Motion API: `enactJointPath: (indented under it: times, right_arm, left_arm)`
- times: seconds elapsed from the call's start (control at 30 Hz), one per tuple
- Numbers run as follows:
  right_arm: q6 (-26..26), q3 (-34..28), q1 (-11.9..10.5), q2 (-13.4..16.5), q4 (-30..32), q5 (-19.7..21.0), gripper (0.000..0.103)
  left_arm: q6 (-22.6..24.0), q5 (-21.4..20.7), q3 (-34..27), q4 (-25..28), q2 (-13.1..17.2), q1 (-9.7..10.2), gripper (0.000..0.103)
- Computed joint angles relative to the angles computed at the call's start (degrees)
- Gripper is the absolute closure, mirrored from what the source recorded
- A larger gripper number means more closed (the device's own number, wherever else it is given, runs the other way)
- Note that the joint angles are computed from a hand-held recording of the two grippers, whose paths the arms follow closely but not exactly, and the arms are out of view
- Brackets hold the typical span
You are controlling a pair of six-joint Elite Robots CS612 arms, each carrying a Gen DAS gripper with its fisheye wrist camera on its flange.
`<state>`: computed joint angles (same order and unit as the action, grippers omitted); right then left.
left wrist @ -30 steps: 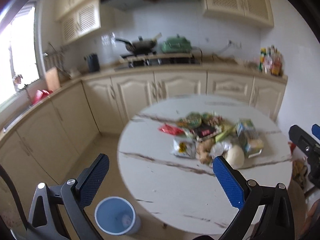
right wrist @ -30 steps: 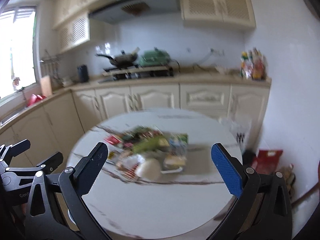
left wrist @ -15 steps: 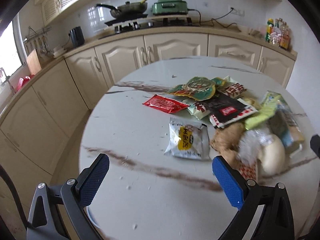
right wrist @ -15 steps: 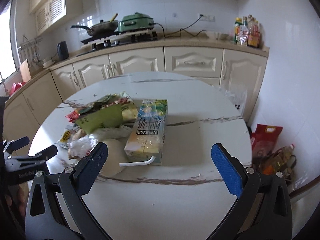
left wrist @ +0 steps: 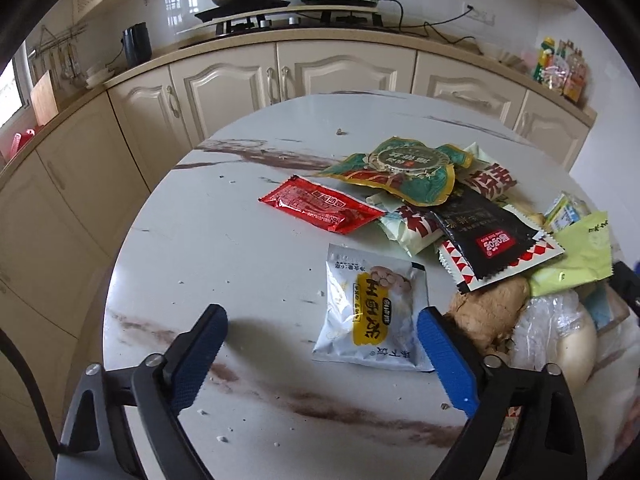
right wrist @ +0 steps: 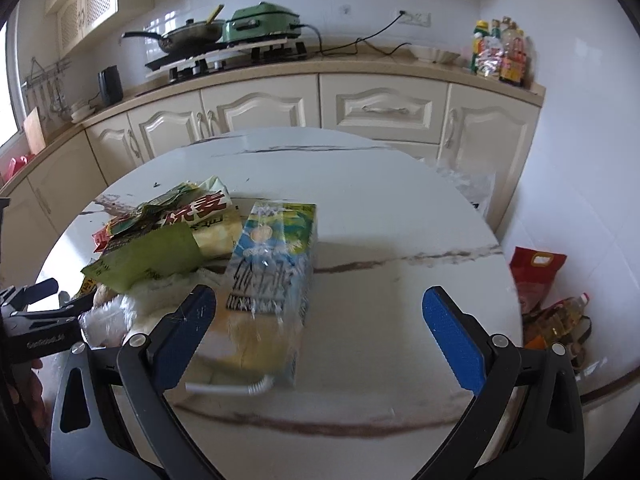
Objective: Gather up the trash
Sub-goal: 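Grasp the juice carton with the right gripper while the left grasps a snack packet, then lift the juice carton with the right gripper while the left regrasps the snack packet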
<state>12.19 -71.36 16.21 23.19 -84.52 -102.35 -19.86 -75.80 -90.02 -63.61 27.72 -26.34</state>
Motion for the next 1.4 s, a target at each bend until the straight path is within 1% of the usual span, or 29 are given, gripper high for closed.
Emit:
enactJointPath:
  times: [0.03,0.13,0.2,0.23,0.27,0.3,0.33,0.37,0.4,0.43,0.47,0.5,0.57,0.63,0.67,0.7,0.8,0.9,0.97,1.2,1.4]
  right_arm:
    - [-0.25,0.62,0.01,-0.26,0.14,0.3,0.0]
    - [-1.04,3.6,-0.07,-1.58,1.22,1.97,0.0]
    - [-1.25,4.76,-0.03,-2.1,1.72,2.53,0.0]
    - [-1.4,5.05,-0.02,-2.2,1.84,2.77,0.0]
    - [-1.65,5.66,0.06,-2.49,2.22,2.97,0.0]
    - [-2.16,6.27,0.1,-2.8,2.71,3.26,0.0]
    - [-2.72,6.76,0.13,-3.0,3.03,3.62,0.0]
    - [-2.91,7.08,0.12,-3.17,3.48,3.84,0.001]
    - [-3.06,7.14,0.06,-3.23,4.01,4.36,0.01]
    - [-3.06,6.9,-0.03,-3.14,4.23,4.83,0.027]
    - [-2.96,6.74,-0.09,-3.08,4.5,4.99,0.035]
    - [-2.86,6.68,-0.22,-3.1,5.13,5.47,0.044]
    - [-3.41,6.22,-0.3,-2.98,5.56,5.37,0.056]
    - [-4.29,6.12,-0.33,-2.95,5.7,5.28,0.058]
    - [-4.44,6.03,-0.38,-2.91,5.68,5.51,0.058]
    - [-4.64,5.9,-0.44,-2.85,5.73,5.77,0.058]
    - [-4.81,5.24,-0.6,-2.57,5.84,6.69,0.058]
    - [-4.64,4.3,-0.95,-2.14,5.86,8.32,0.058]
    - [-4.26,3.56,-1.21,-1.79,5.74,9.25,0.058]
    - [-2.8,0.78,-1.54,-1.02,6.02,8.77,0.058]
    - [-3.7,-0.98,-0.83,-1.63,3.91,7.34,0.058]
  left_arm:
    - [0.43,-0.03,-0.11,0.17,-0.01,0.03,0.015]
    - [1.23,-0.86,-0.59,-0.27,0.12,0.32,0.026]
    - [1.5,-0.95,-0.99,-0.34,0.18,0.32,0.04]
    - [1.6,-1.11,-1.21,-0.5,0.24,0.31,0.044]
    - [2.28,-1.73,-1.39,-0.95,0.38,0.35,0.051]
    - [2.94,-2.16,-1.47,-1.18,0.38,0.31,0.056]
    - [3.56,-1.71,-1.59,-1.19,0.48,0.12,0.056]
    - [3.82,-1.18,-1.73,-1.18,0.56,-0.01,0.058]
    - [3.96,-0.87,-1.96,-1.24,0.64,-0.08,0.061]
    - [4.1,-1.17,-2.16,-1.28,0.74,-0.03,0.062]
    - [4.11,-1.4,-2.25,-1.33,0.75,0.01,0.063]
    - [4.31,-1.83,-2.49,-1.51,0.88,0.1,0.067]
    - [4.43,-2.97,-3.0,-2.25,1.19,0.36,0.075]
    - [4.71,-3.44,-3.31,-2.55,1.42,0.45,0.077]
    - [4.38,-3.6,-3.48,-2.75,1.52,0.49,0.08]
    - [3.83,-4.26,-3.68,-2.8,1.57,0.65,0.088]
    - [3.27,-4.42,-4.35,-2.77,1.68,0.66,0.099]
    - [2.78,-5.16,-5.21,-2.35,1.81,0.68,0.103]
    - [2.64,-6.05,-5.67,-2.46,1.79,0.62,0.103]
    - [1.67,-6.99,-7.88,-1.97,1.45,0.11,0.103]
    - [1.45,-7.4,-10.55,-1.59,0.59,-0.37,0.103]
